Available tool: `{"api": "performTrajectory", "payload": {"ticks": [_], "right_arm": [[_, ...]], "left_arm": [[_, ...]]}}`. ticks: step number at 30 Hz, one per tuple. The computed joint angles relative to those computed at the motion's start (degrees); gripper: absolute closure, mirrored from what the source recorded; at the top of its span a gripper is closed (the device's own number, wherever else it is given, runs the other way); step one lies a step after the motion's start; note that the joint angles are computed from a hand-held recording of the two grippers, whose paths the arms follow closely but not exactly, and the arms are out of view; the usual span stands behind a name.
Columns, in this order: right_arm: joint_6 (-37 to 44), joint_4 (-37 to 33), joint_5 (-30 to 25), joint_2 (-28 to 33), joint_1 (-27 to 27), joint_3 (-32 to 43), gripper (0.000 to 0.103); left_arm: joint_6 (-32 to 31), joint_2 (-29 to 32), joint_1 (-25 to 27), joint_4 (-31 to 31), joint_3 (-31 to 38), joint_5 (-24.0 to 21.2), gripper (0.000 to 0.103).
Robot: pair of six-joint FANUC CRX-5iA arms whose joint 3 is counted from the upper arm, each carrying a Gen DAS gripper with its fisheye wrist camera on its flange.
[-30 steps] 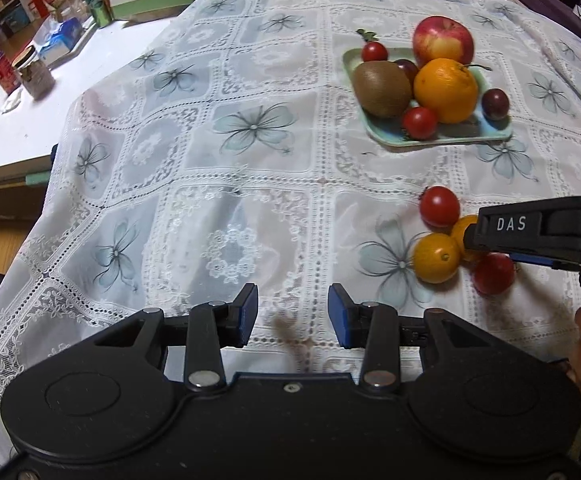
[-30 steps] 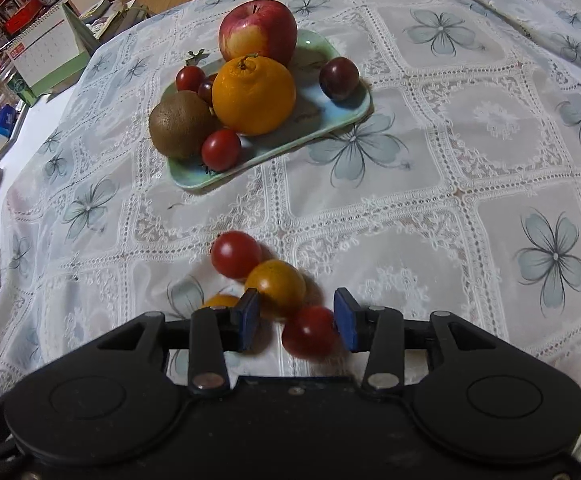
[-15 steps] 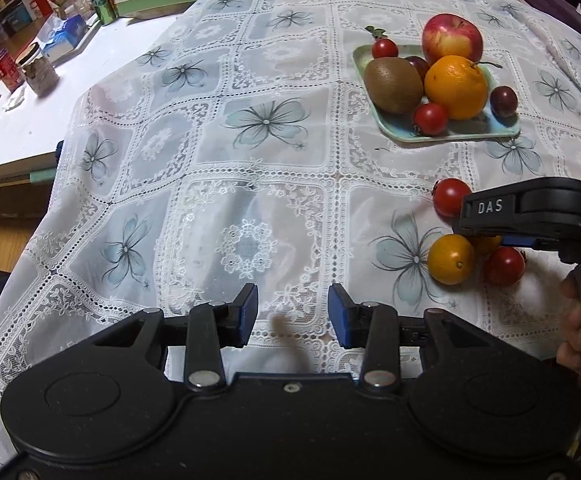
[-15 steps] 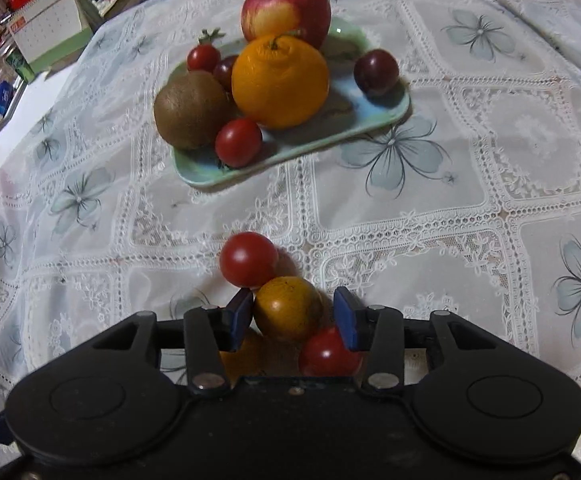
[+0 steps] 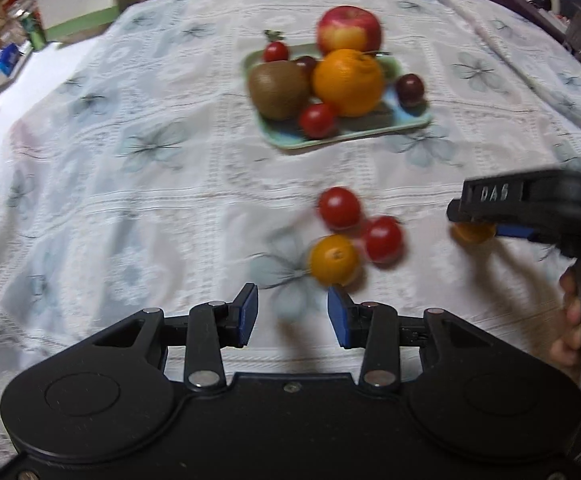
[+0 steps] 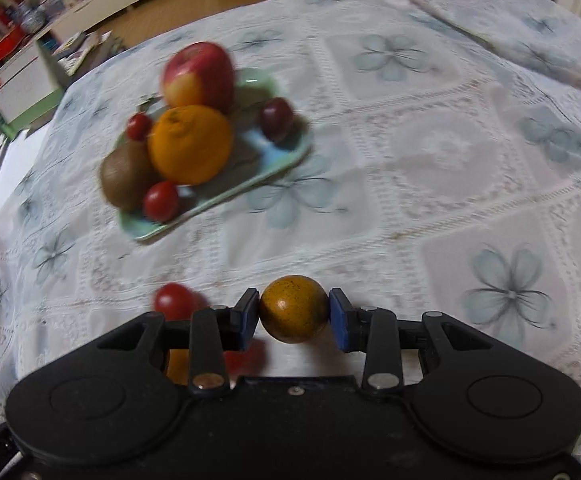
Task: Organize fruits
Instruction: 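Grasp an orange cherry tomato with the left tool while the right tool holds its own, then carry both yellow-orange tomatoes over the gold tray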
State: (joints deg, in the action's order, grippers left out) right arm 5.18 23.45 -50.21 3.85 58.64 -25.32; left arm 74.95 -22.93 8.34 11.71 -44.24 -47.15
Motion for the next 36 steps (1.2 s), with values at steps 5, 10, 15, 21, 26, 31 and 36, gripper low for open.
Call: {"api": "performTrajectory", "payload": {"ticks": [5, 10, 15, 21, 26, 31, 36], "right_arm": [[-2.6, 1.9, -0.6, -1.4, -0.1, -2.7, 0.065], [-2.7, 1.2, 1.1, -2.6, -0.9, -4.6, 0.065], [-3.4, 2.1, 1.1, -2.6, -0.6, -5.0, 0.065], [-3.9, 3.7, -0.2, -1.8, 0.4, -4.7, 0.065], [-3.8, 4.0, -0.9, -1.6, 0.8, -4.5, 0.065], [-2.7, 2.3, -1.5, -2.6, 1.1, -4.0, 0.065], [-2.9, 1.5, -2.7, -6.0, 3.1, -4.3, 0.065]], "left_arm": [[2.6, 3.3, -3.2, 0.2, 1.1, 2.4, 0.054], [7.8, 6.3, -7.0, -6.0, 3.2, 4.0, 0.054], [9.1, 9.2, -7.9, -7.5, 4.0, 5.7, 0.052], [12.1, 12.2, -9.4, -9.7, 6.0, 5.0, 0.053], [11.6, 13.1, -8.7, -8.0, 6.5, 4.4, 0.058], [13.3, 10.8, -8.7, -10.0, 7.0, 2.6, 0.058], [9.5, 5.1, -6.1, -6.8, 5.1, -1.1, 0.058]]}}
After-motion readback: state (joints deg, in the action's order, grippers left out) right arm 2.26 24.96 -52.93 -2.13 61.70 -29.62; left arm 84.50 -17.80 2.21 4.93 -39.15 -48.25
